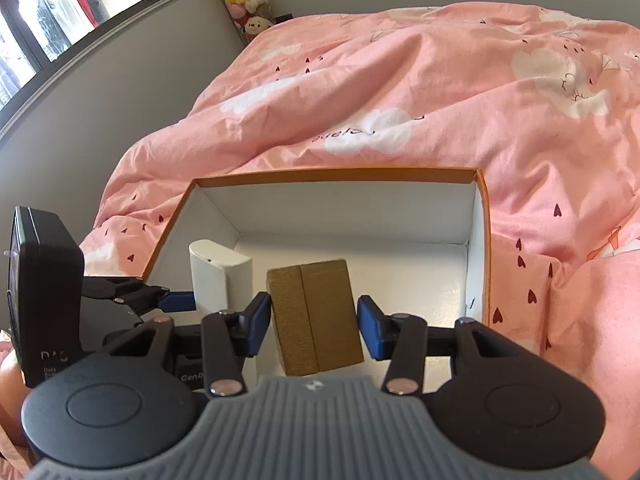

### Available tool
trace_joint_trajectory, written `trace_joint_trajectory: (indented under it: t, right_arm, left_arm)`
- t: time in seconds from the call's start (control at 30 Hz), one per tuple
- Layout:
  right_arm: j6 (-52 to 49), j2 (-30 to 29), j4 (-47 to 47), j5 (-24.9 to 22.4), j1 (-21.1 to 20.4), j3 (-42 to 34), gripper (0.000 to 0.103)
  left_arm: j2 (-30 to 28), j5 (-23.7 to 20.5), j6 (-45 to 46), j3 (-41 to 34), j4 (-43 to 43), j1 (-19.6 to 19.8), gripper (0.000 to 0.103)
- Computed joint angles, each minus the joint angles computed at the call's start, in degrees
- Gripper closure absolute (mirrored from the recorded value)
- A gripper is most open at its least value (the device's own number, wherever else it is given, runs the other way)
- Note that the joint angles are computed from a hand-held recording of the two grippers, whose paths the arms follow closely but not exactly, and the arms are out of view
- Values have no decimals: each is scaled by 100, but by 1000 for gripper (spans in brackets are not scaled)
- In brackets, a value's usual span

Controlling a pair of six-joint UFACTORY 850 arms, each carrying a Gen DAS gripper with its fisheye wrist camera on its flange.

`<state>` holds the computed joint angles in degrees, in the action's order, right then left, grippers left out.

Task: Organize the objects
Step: 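Carry the glasses case and tan box over the orange box with both tools, then lower the glasses case into the box and open the left tool while the right holds the tan box, then lower the tan box into the orange box and open the right tool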

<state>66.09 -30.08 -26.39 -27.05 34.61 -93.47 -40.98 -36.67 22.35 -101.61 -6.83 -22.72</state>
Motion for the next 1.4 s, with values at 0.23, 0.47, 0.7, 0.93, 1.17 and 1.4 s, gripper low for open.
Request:
trace_joint_trajectory:
  t: [0.23, 0.47, 0.7, 0.93, 1.17, 1.4]
  right_arm:
    - [-412, -247, 437, -99, -120, -226, 54]
    - [-897, -418, 952, -192, -216, -379, 54]
    - [-1244, -525, 1251, -254, -265, -507, 54]
    - [-1460, -624, 1373, -358, -270, -668, 54]
    - [-1635, -694, 1458, -448, -269, -783, 54]
    - [-2620, -1125, 1416, -753, -255, -1461, 54]
  left_arm:
    - [-396, -352, -558, -495, 459, -28, 34]
    - [-621, -604, -704, -753, 719, -69, 32]
    - [-669, -725, -635, -854, 625, -46, 30]
    - [-604, -695, -393, -791, 360, -14, 23]
    - [-135, -36, 117, -272, -553, 143, 27]
    - [81, 284, 1051, -232, -1776, 378, 28]
